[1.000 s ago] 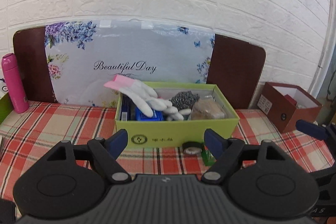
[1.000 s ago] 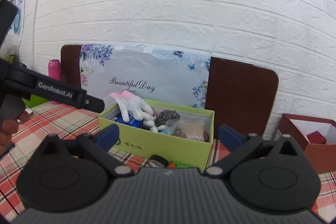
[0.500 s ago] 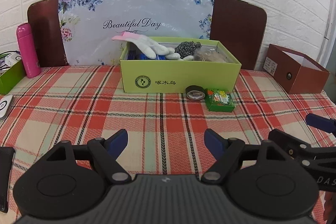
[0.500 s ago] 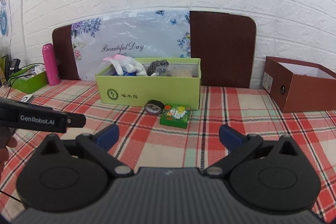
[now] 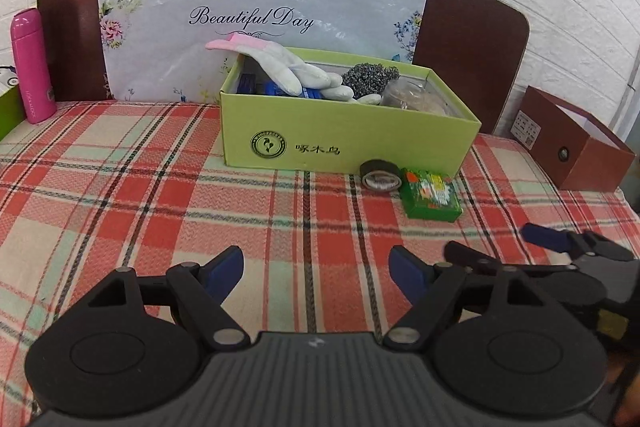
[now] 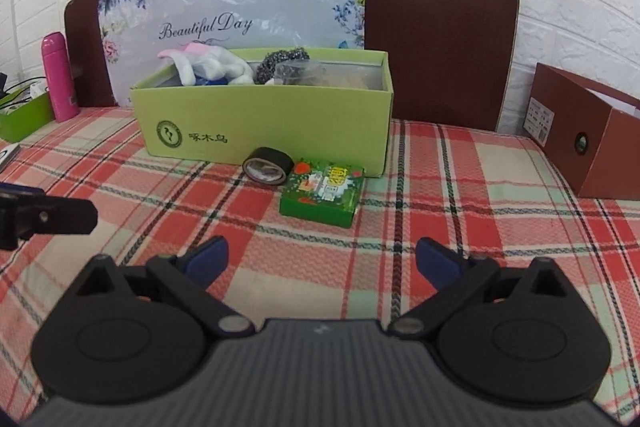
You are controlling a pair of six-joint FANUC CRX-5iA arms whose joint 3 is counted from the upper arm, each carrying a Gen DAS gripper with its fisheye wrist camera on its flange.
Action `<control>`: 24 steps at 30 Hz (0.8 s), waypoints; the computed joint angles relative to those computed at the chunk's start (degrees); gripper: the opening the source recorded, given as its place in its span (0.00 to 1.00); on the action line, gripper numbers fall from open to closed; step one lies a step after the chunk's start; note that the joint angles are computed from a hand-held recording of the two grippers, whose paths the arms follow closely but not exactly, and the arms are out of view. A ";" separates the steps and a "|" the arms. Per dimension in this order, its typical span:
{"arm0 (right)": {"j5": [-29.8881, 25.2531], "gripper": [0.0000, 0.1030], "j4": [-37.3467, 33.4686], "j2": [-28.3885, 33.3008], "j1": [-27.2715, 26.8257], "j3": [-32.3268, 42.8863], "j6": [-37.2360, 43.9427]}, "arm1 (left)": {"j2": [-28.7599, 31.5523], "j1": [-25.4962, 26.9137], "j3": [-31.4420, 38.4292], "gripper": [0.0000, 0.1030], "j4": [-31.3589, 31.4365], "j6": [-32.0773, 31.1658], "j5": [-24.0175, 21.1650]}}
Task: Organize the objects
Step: 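Move both tools toward the black tape roll and green candy box, then grasp the black tape roll with left tool while right tool grasps the green candy box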
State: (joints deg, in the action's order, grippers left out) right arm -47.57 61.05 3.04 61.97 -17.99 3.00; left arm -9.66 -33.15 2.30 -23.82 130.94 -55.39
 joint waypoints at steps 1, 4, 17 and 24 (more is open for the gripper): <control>0.64 0.96 -0.50 1.07 -0.77 1.02 0.42 | 0.48 0.84 0.17 0.81 1.03 -0.82 0.77; 3.37 0.92 -1.34 4.56 -3.38 4.14 1.52 | 2.07 2.45 0.95 0.81 2.87 -2.80 2.47; 3.84 0.60 -3.83 3.74 -4.70 2.63 1.94 | 15.00 7.74 6.56 0.81 16.03 -14.79 11.73; 2.90 0.60 -3.62 0.22 -2.34 -0.80 0.27 | 21.01 8.43 10.97 0.65 16.57 -13.19 11.31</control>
State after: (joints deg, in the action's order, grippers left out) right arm -44.67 57.43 3.25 59.63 -18.79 3.28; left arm 11.35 -24.72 13.27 -7.25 117.75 -44.08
